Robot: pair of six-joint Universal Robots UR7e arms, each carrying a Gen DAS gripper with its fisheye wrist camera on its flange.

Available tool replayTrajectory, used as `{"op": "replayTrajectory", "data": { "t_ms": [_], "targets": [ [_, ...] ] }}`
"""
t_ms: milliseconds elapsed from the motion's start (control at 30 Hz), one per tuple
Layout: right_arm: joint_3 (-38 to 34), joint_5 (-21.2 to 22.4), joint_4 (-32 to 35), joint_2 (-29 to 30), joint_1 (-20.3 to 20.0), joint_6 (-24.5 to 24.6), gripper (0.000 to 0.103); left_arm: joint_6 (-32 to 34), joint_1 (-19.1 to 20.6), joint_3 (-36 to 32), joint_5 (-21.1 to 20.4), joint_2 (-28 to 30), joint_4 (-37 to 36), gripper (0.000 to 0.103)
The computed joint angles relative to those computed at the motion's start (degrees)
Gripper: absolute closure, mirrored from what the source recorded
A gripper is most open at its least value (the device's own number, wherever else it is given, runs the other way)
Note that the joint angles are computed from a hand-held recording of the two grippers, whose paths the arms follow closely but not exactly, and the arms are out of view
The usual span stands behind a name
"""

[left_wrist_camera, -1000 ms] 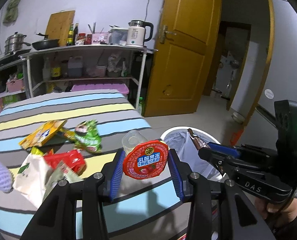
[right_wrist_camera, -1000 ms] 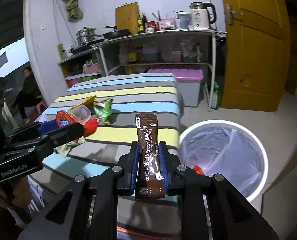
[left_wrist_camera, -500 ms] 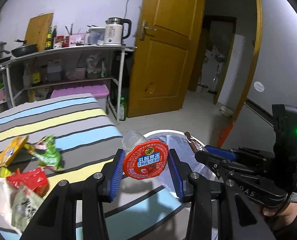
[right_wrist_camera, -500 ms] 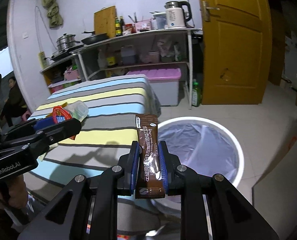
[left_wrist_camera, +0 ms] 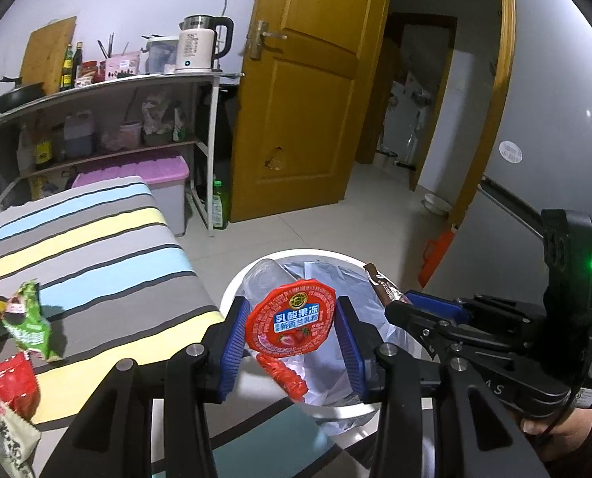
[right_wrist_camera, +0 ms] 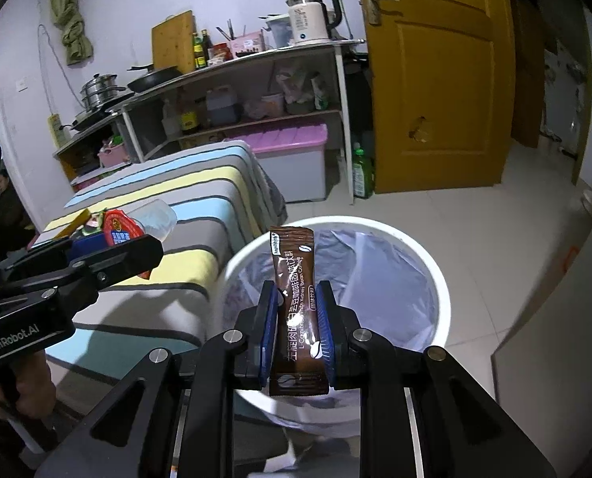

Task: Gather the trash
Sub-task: 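Carry the jelly cup and brown wrapper over the bin and release both, then move both tools back from the bin toward the table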

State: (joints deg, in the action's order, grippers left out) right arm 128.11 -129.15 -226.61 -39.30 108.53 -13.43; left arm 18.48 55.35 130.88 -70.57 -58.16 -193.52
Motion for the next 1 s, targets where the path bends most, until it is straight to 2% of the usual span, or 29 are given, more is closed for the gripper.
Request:
{"op": "replayTrajectory", "data": {
  "t_ms": [367,533,600,667,700,833,1000],
  "targets": [
    [0.2,1.2,-0.5,-0.4,-3.2,-0.6,0.082,0.4,0.9,-3.9,-0.6,4.3,2.1,0.059],
    [-0.3,0.0,-0.7,0.1,-3.4,-1.4,0.081,0.3,1.4,-5.4,-0.8,5.6,3.0,0.059],
    [-0.5,-0.6,-0.9,0.3,-3.4,-1.6,0.077,0.0,1.6,-5.7,-1.2,5.7,3.8,0.058],
    [-0.7,-0.7,-1.2,0.4,-3.5,-1.6,0.061,-0.2,1.7,-6.0,-1.1,5.8,4.2,0.058],
    [-0.6,-0.7,-1.4,0.4,-3.5,-1.7,0.059,-0.3,1.9,-6.1,-1.3,5.7,4.3,0.058],
    [-0.7,-1.1,-1.8,0.3,-3.0,-2.3,0.059,-0.7,2.1,-5.9,-1.9,5.3,4.0,0.053],
    [-0.8,-2.0,-2.0,0.2,-2.0,-2.5,0.059,-1.1,1.8,-4.9,-2.0,4.3,3.2,0.052]
  ]
}}
